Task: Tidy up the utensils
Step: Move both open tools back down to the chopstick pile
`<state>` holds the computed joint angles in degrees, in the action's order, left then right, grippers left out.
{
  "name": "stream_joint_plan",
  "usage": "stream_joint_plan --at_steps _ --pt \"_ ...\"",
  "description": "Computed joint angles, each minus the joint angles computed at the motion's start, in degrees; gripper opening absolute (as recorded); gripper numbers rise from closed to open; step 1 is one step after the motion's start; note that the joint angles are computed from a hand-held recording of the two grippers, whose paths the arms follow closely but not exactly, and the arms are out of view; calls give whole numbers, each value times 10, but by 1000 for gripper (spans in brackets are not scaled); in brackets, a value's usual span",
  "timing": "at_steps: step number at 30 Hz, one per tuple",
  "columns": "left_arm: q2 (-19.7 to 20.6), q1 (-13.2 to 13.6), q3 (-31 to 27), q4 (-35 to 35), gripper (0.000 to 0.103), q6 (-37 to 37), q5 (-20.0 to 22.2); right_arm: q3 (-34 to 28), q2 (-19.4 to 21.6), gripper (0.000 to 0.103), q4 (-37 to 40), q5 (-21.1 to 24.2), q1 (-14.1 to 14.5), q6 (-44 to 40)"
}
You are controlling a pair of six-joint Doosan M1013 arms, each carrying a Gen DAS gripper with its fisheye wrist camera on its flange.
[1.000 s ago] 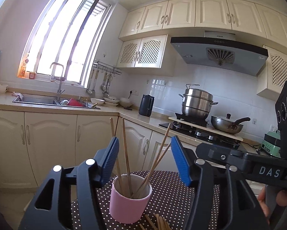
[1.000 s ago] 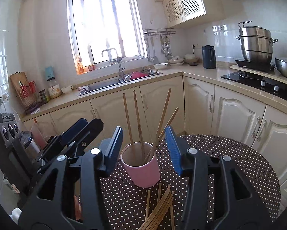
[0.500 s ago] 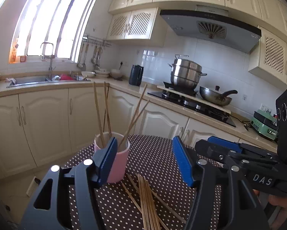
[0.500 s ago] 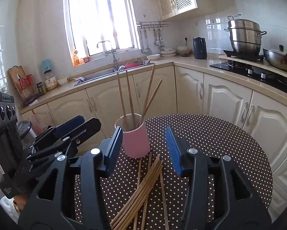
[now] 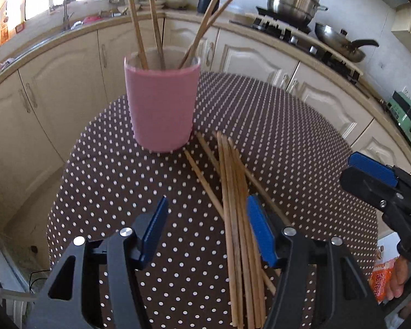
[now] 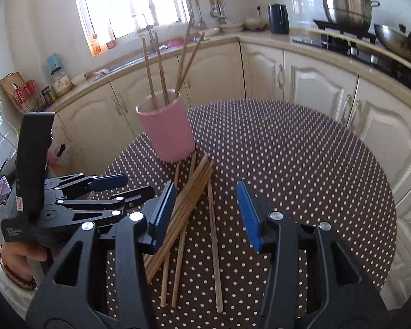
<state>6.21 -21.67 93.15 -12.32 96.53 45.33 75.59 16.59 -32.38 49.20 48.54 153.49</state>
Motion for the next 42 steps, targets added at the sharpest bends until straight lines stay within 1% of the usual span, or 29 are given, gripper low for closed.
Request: stream_joint_plan --at_steps 1,3,5,8,11,16,18,21,24,30,33,39,42 --pt "5 -1 -3 9 59 -11 9 3 0 47 9 -1 -1 -4" --pt "14 1 -7 2 59 -15 26 4 2 47 29 1 -5 -17" --pt "21 0 -10 3 59 -18 34 6 3 47 49 1 -10 -31" --pt "28 -8 -15 24 59 -30 39 12 3 47 77 -5 -16 -42" --pt "34 -15 -17 49 59 -43 39 17 2 47 88 -10 -19 -44" --pt "41 -16 -19 47 59 -40 38 21 1 47 95 -12 -21 -44" --pt "42 -18 -20 58 59 -46 35 22 1 47 99 -12 -23 -47" --pt "48 -19 -29 58 59 -50 43 23 1 47 106 -12 -25 -54" --pt "45 -21 -28 69 59 -54 45 23 2 48 113 -11 -27 -61" --pt "39 -30 -26 120 59 -49 52 22 4 49 123 -8 -31 -70" --pt "40 -28 -28 124 59 -54 57 24 5 49 130 -12 -33 -73" --pt "45 -16 -35 92 59 -49 67 19 10 49 148 -13 -36 -90" --pt "47 -12 -36 92 59 -56 64 18 11 49 150 -13 -37 -90"
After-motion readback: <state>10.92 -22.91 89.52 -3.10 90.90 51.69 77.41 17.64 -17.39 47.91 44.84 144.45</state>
